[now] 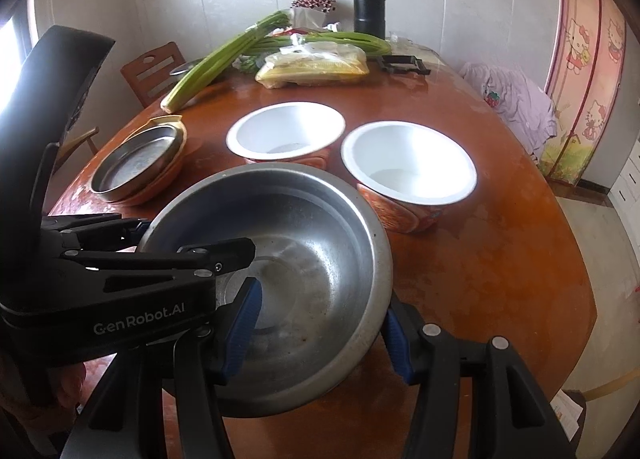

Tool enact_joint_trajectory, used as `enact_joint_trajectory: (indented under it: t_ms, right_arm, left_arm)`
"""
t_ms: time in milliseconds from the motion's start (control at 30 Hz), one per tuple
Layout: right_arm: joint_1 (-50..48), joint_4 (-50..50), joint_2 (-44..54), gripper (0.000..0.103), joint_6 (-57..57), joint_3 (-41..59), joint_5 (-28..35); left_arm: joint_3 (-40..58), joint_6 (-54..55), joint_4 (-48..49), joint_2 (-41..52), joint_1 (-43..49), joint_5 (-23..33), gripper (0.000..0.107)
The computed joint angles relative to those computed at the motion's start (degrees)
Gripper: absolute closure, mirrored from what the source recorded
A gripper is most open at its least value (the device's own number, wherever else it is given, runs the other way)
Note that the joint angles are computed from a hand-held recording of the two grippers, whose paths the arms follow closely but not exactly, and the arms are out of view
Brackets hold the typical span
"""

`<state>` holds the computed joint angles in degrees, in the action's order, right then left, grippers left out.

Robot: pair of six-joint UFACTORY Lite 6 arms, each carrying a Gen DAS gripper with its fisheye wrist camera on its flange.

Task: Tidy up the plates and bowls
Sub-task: 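Lift the deep steel bowl with the left tool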

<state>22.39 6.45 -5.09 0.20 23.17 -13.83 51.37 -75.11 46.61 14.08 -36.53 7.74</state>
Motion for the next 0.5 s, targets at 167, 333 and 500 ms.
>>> enact_joint_trajectory:
  t_ms: [167,333,500]
  right_arm:
    - [5.6,12.3,-0.5,0.046,-9.5,0.3,0.1]
    - [9.3,12.8,1.7,0.046,-7.6,1.5,-0.5]
    - [12.5,15.8,4.1,0.046,-8.8,2.6,-1.6]
  left_arm:
    - [-6.4,-14.7,14.0,-5.9,0.5,1.1,0.057]
    - [-11.4,-21.2,21.0,-9.7,3.0,-0.1,0.056]
    - [-14.3,-30.0,30.3,-11.2,4.6,-0.8,0.056]
